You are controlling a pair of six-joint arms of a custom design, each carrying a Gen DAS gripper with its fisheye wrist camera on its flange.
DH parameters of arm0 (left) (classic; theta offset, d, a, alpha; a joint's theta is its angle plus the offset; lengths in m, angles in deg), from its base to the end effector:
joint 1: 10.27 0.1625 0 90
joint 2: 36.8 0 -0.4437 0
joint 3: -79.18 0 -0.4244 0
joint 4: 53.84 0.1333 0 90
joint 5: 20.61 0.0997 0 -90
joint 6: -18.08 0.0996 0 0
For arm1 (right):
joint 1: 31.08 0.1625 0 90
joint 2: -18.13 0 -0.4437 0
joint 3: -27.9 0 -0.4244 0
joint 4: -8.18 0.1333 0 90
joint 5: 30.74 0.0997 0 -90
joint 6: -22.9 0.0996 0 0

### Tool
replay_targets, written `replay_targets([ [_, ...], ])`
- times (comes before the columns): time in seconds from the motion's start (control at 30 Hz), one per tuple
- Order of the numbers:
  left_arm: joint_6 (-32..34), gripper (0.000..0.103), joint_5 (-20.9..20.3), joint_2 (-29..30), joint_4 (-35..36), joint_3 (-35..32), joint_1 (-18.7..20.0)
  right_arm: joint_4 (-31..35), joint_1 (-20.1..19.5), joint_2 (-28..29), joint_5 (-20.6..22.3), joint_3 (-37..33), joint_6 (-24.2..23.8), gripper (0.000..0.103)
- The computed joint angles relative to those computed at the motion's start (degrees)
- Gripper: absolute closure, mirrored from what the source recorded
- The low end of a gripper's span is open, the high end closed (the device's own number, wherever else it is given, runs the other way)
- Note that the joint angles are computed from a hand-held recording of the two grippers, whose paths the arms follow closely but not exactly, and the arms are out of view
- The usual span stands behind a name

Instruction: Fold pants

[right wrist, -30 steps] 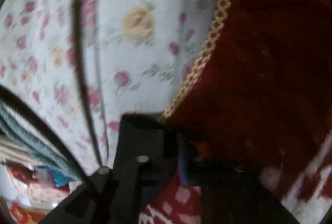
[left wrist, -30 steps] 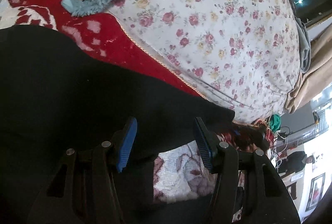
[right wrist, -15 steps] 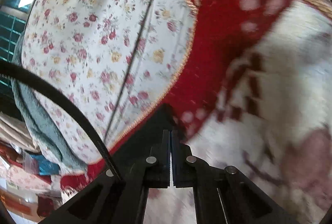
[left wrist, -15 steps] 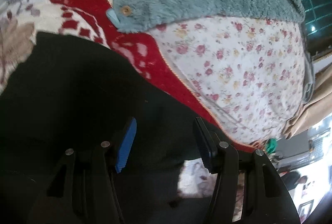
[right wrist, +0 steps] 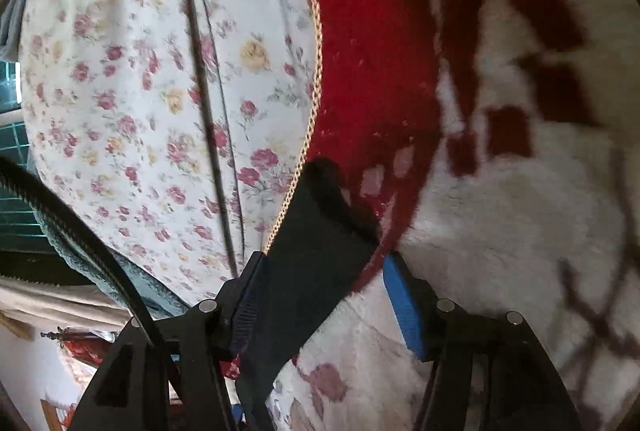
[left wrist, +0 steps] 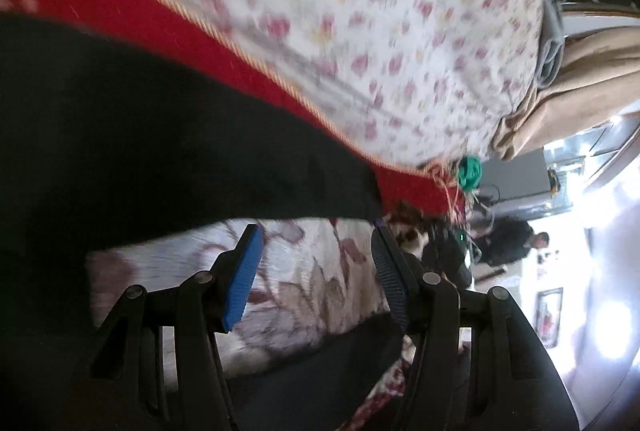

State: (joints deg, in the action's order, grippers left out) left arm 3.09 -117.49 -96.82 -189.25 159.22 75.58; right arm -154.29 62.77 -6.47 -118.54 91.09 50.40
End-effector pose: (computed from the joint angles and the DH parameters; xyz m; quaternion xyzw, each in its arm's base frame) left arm 0.0666 -0.7597 0.3550 0.0789 -0.9707 0.2066 0.0942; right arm 0.1955 -0.8622 0.0554 0.1905 0.9373 -0.2755 0.0964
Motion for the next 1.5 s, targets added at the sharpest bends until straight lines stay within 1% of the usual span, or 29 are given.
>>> replay_targets([
  [0.07, -1.25, 0.048, -1.92, 1.50, 0.52, -0.76, 0.40, 1.53, -0.11, 1.09, 0.76, -2.02, -1.13, 0.045],
  [0.13, -2.75, 0.048, -3.29, 2.81, 0.86, -1.86, 0.74, 2.49, -0.14, 1.63, 0.22, -3.04, -1.56, 0.046],
  [0.2, -3.41, 0.048, -3.73, 3.66, 1.02, -3.10, 0.75, 2.12, 0.03, 2.05, -0.45, -3.51, -1.17, 0.046],
  [0.3, -4.11, 0.048, -4.98, 5.77, 2.83, -6.59, 0.52, 1.56, 0.30, 2.45, -0.70, -3.76, -2.02, 0.048],
  [0.33, -4.50, 0.048, -5.81, 6.34, 3.08, -7.13, 0.44, 1.57, 0.16, 2.68, 0.38, -3.78, -2.65, 0.056],
  [0.37, -5.06, 0.048, -6.92, 6.71, 3.25, -7.24, 0.45, 1.72, 0.06, 2.74, 0.73, -3.71, -2.72, 0.061],
  [0.43, -7.39, 0.048, -10.01, 8.00, 4.06, -7.69, 0.73, 0.58, -0.21, 2.62, 0.93, -2.64, -3.44, 0.078],
  [0.47, -8.50, 0.048, -10.65, 8.60, 3.93, -7.83, 0.71, 0.17, -0.42, 2.49, 1.36, -2.15, -3.74, 0.083],
  [0.5, -9.72, 0.048, -10.88, 9.44, 3.49, -8.02, 0.54, -0.37, -0.68, 2.24, 1.67, -1.41, -3.90, 0.093],
  [0.53, -10.46, 0.048, -10.86, 10.30, 3.23, -8.49, 0.27, -0.91, -0.89, 2.02, 2.06, -0.77, -3.98, 0.097],
  [0.57, -11.00, 0.048, -10.81, 11.13, 3.20, -9.03, 0.05, -2.07, -1.16, 1.75, 3.20, 0.09, -4.43, 0.097],
  [0.6, -11.45, 0.048, -10.45, 11.89, 3.33, -9.60, -0.25, -2.58, -1.17, 1.61, 3.52, 0.50, -4.75, 0.097],
  [0.67, -11.33, 0.048, -8.19, 13.30, 3.47, -10.89, -1.29, -3.52, -1.21, 1.32, 4.44, 1.16, -4.96, 0.097],
  [0.77, -8.93, 0.048, -4.15, 14.78, 5.65, -13.04, -2.81, -5.22, -1.35, 0.99, 6.71, 1.82, -4.41, 0.098],
  [0.83, -8.16, 0.048, -2.49, 15.27, 6.66, -13.60, -3.37, -6.24, -1.23, 0.73, 7.76, 2.20, -4.28, 0.098],
  [0.97, -9.14, 0.048, -0.23, 15.45, 5.72, -12.95, -3.71, -7.93, -0.80, 0.41, 9.85, 2.51, -4.31, 0.098],
  [1.13, -10.41, 0.048, 1.92, 15.06, 2.09, -10.98, -4.12, -9.65, 0.12, 0.25, 10.68, 2.41, -4.25, 0.098],
  [1.2, -11.23, 0.048, 2.81, 14.46, -1.26, -9.37, -4.24, -10.94, 0.30, -0.22, 10.29, 3.31, -3.84, 0.098],
  [1.23, -11.68, 0.048, 3.78, 13.98, -4.46, -7.99, -4.35, -11.60, 0.38, -0.59, 9.70, 3.94, -3.43, 0.098],
  [1.27, -11.84, 0.048, 4.42, 13.76, -6.14, -7.26, -4.38, -12.17, 0.36, -0.94, 9.33, 4.62, -3.06, 0.098],
  [1.33, -11.06, 0.048, 5.54, 13.77, -7.87, -6.71, -4.49, -12.81, 0.07, -1.71, 9.39, 5.96, -2.58, 0.098],
  [1.37, -10.20, 0.055, 6.36, 13.91, -7.85, -6.74, -4.69, -12.69, 0.07, -2.04, 8.90, 6.36, -2.68, 0.098],
  [1.4, -9.40, 0.073, 8.25, 13.79, -7.72, -6.52, -5.06, -12.53, 0.09, -2.38, 8.08, 6.79, -2.91, 0.098],
  [1.43, -9.26, 0.084, 10.58, 13.72, -7.75, -6.19, -5.43, -12.33, 0.07, -2.60, 7.63, 6.98, -3.12, 0.098],
  [1.47, -9.73, 0.097, 11.27, 13.65, -7.64, -5.97, -5.36, -11.61, -0.07, -2.74, 7.63, 7.07, -3.28, 0.098],
  [1.5, -10.03, 0.098, 11.10, 13.59, -7.75, -5.75, -5.14, -10.88, -0.10, -2.75, 7.20, 6.94, -3.26, 0.098],
])
